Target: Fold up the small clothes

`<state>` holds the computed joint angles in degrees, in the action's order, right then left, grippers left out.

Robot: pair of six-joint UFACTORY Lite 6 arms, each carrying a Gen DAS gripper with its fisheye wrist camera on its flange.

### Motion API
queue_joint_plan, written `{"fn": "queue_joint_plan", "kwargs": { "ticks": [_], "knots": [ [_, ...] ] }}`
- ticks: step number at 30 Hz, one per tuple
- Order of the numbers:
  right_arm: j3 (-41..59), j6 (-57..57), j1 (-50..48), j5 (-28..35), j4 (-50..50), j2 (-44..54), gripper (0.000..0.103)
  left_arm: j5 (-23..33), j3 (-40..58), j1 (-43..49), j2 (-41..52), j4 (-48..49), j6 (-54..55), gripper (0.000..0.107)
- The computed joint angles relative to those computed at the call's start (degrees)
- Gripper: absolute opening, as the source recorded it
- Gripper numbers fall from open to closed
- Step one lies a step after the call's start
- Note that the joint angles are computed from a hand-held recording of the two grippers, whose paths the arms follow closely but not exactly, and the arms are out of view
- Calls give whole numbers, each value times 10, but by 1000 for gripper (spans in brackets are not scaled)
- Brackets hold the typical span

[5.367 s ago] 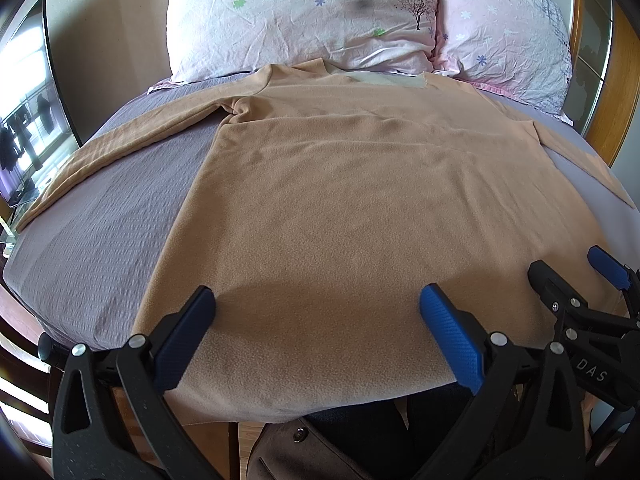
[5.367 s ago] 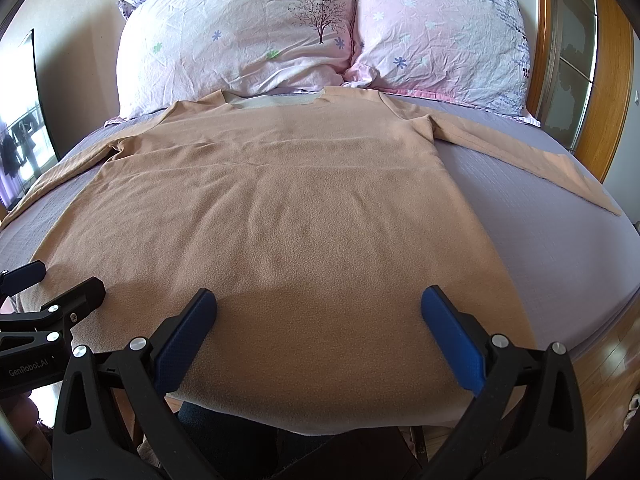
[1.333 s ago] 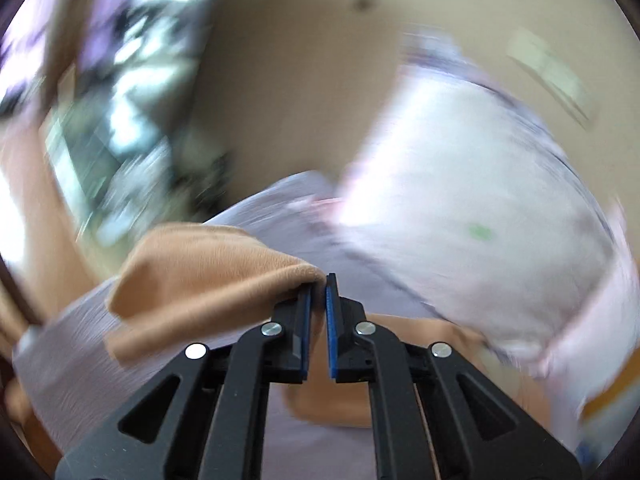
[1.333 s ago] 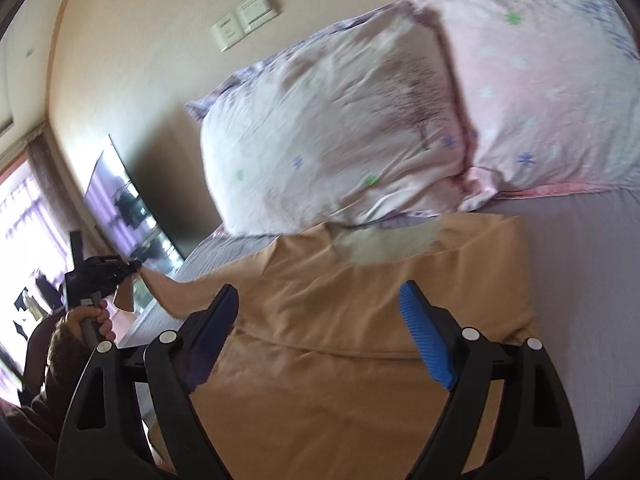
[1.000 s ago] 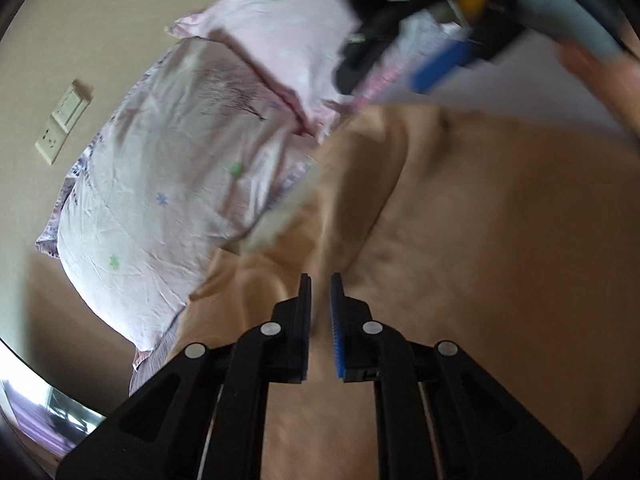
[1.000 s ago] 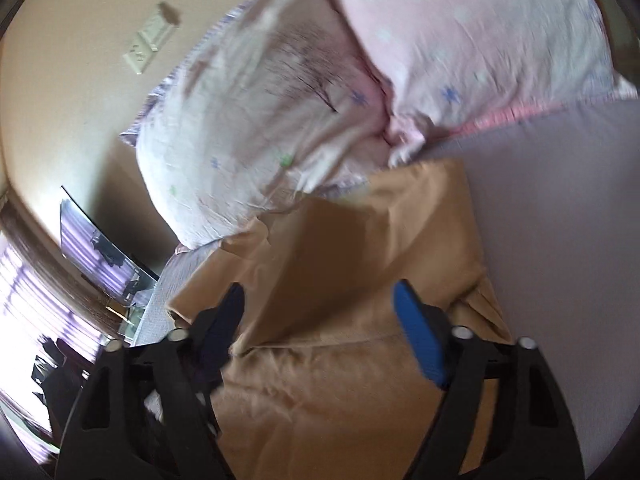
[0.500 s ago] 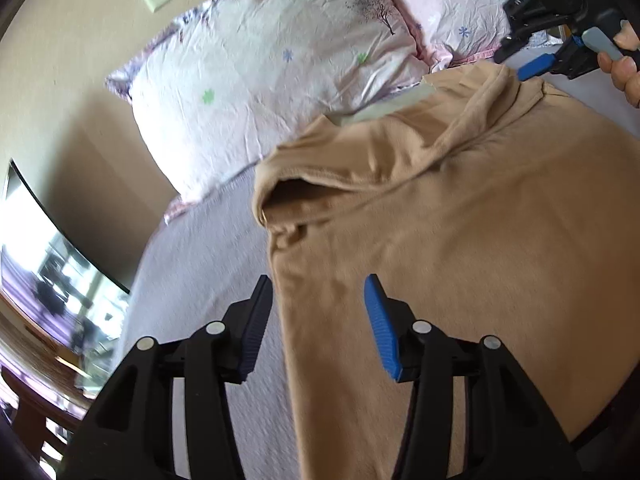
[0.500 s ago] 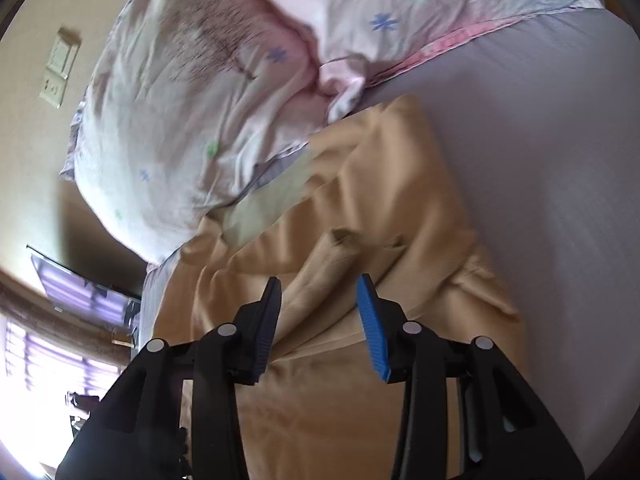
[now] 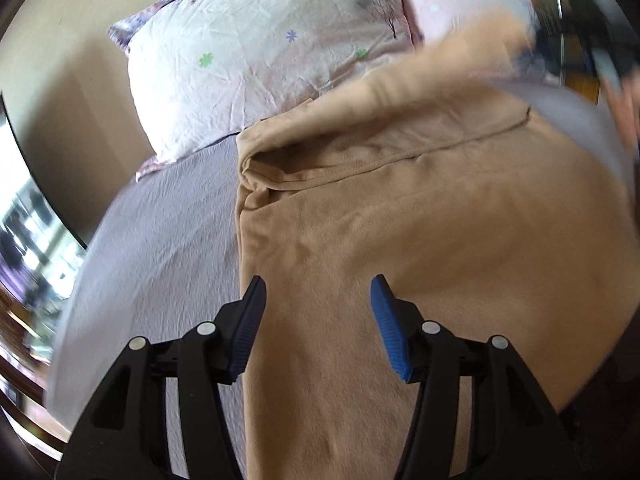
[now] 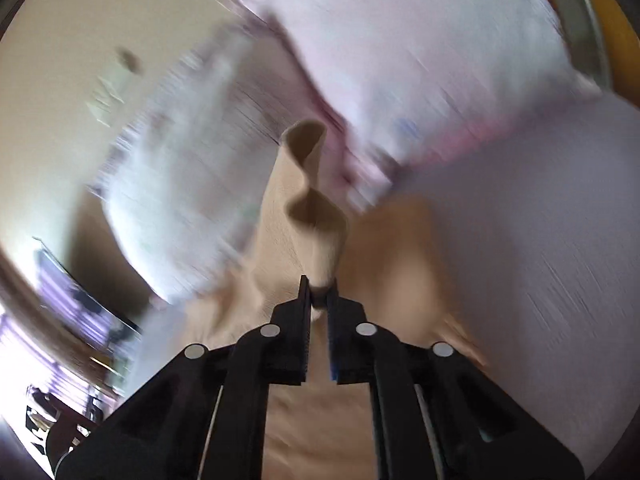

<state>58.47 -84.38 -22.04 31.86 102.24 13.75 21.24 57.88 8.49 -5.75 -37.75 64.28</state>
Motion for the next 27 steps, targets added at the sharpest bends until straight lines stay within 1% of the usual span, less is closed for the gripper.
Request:
{"fn": "queue_joint_plan", "kwargs": {
  "ticks": [1, 2, 3, 4, 5, 6, 7, 8, 9, 10, 11, 12, 13, 14, 15, 17, 19, 21, 22, 23, 24, 25, 26, 27],
  "knots": [
    [-38, -8, -25, 10, -18, -6, 24, 43, 2, 33, -7, -60, 49, 54],
    [-87, -39, -57, 39, -12, -28, 28, 103, 15, 73, -2, -111, 98, 54],
    [-147, -95, -106, 91, -12, -59, 38, 163, 25, 113, 2, -146, 129, 56],
    [-196, -143, -154, 151, -23, -93, 51, 223, 29, 161, 5, -181, 154, 59],
    [-245, -179, -214, 211, -57, -136, 59, 283, 40, 203, 14, -196, 170, 61],
    [-270, -194, -261, 271, -93, -155, 72, 343, 53, 244, 29, -204, 184, 65],
    [-287, -216, -320, 331, -153, -165, 77, 403, 66, 285, 44, -206, 195, 69],
    [-309, -242, -380, 389, -213, -169, 78, 463, 72, 333, 59, -205, 211, 69],
    [-312, -267, -431, 434, -273, -158, 78, 506, 76, 368, 71, -202, 224, 71],
    [-323, -299, -491, 459, -333, -137, 80, 540, 80, 401, 86, -196, 238, 73],
    [-310, -315, -527, 466, -393, -114, 81, 574, 85, 435, 104, -185, 252, 74],
    [-302, -322, -554, 457, -432, -92, 81, 594, 88, 460, 121, -172, 264, 75],
    [-296, -333, -570, 434, -462, -59, 81, 600, 94, 473, 135, -163, 270, 76],
    [-291, -342, -573, 411, -471, -28, 81, 604, 91, 486, 146, -149, 281, 76],
    [-284, -351, -563, 381, -470, 17, 81, 602, 83, 493, 153, -140, 292, 76],
    [-277, -364, -534, 348, -447, 68, 81, 576, 65, 479, 166, -128, 294, 76],
    [-256, -375, -484, 346, -414, 126, 81, 553, 50, 454, 181, -130, 292, 76],
    [-243, -384, -447, 361, -393, 163, 81, 528, 30, 425, 191, -139, 293, 76],
    [-241, -402, -454, 367, -405, 189, 75, 519, 21, 409, 196, -148, 291, 74],
    [-230, -407, -445, 382, -407, 213, 68, 518, 20, 402, 202, -154, 290, 74],
    [-217, -409, -438, 398, -415, 237, 42, 521, 18, 394, 208, -165, 290, 70],
    [-208, -406, -439, 406, -423, 246, 16, 525, 18, 391, 214, -172, 288, 57],
    [-208, -411, -447, 414, -435, 251, 12, 546, 31, 388, 232, -175, 275, 49],
    [-210, -420, -457, 429, -451, 251, 9, 576, 48, 391, 252, -169, 262, 29]
  ]
}}
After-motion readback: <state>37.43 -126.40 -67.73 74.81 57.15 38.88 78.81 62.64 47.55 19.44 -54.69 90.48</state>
